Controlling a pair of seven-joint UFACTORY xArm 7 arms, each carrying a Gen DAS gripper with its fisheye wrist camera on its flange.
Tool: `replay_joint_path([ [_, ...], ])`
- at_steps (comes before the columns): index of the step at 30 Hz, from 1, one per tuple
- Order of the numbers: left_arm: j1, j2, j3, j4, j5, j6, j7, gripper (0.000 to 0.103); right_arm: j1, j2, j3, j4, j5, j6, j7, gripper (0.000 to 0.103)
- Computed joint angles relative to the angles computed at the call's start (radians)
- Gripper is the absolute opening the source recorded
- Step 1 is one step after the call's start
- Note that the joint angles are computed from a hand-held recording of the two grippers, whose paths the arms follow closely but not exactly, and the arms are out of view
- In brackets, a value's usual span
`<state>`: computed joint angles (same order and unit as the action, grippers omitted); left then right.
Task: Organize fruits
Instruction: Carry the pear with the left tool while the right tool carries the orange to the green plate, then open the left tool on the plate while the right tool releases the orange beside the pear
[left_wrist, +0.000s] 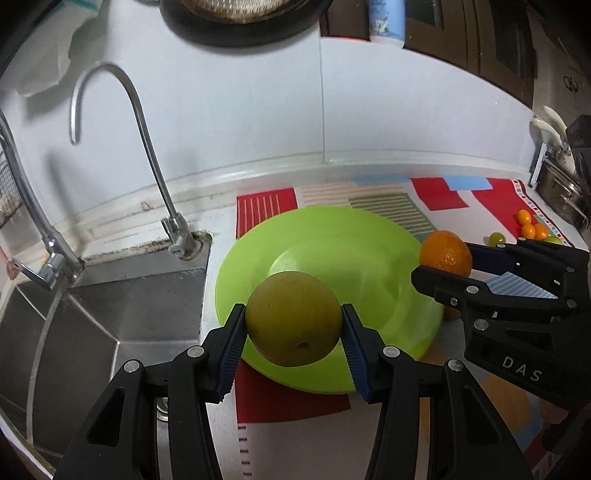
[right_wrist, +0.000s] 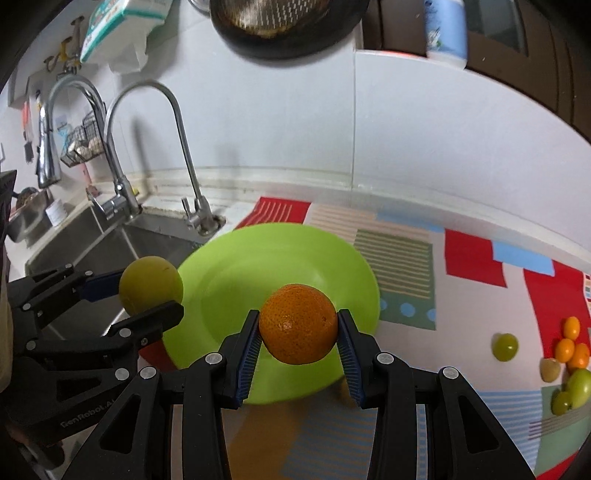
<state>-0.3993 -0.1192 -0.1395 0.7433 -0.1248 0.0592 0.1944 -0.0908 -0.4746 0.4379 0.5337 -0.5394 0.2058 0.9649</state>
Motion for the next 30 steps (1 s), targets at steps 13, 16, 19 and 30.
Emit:
replay_joint_path([
  [13, 0.021, 0.105, -0.025, 0.080, -0.076, 0.046, 0.071, 0.050, -0.027, 0.143, -0.022, 0.059, -0.105, -0.026, 0.066, 0.041],
  [16, 0.024, 0.093, -0.032, 0.068, -0.087, 0.019, 0.078, 0.057, -0.031, 0.145, -0.023, 0.064, -0.137, -0.027, 0.106, 0.045],
  [19, 0.041, 0.068, -0.036, 0.049, 0.006, -0.012, -0.012, 0.060, -0.033, 0.116, -0.022, 0.054, -0.156, -0.026, 0.145, 0.051],
  [30, -0.016, -0.051, 0.006, -0.030, -0.032, -0.009, -0.032, 0.067, 0.030, -0.078, -0.017, -0.033, -0.064, 0.079, 0.160, 0.058],
])
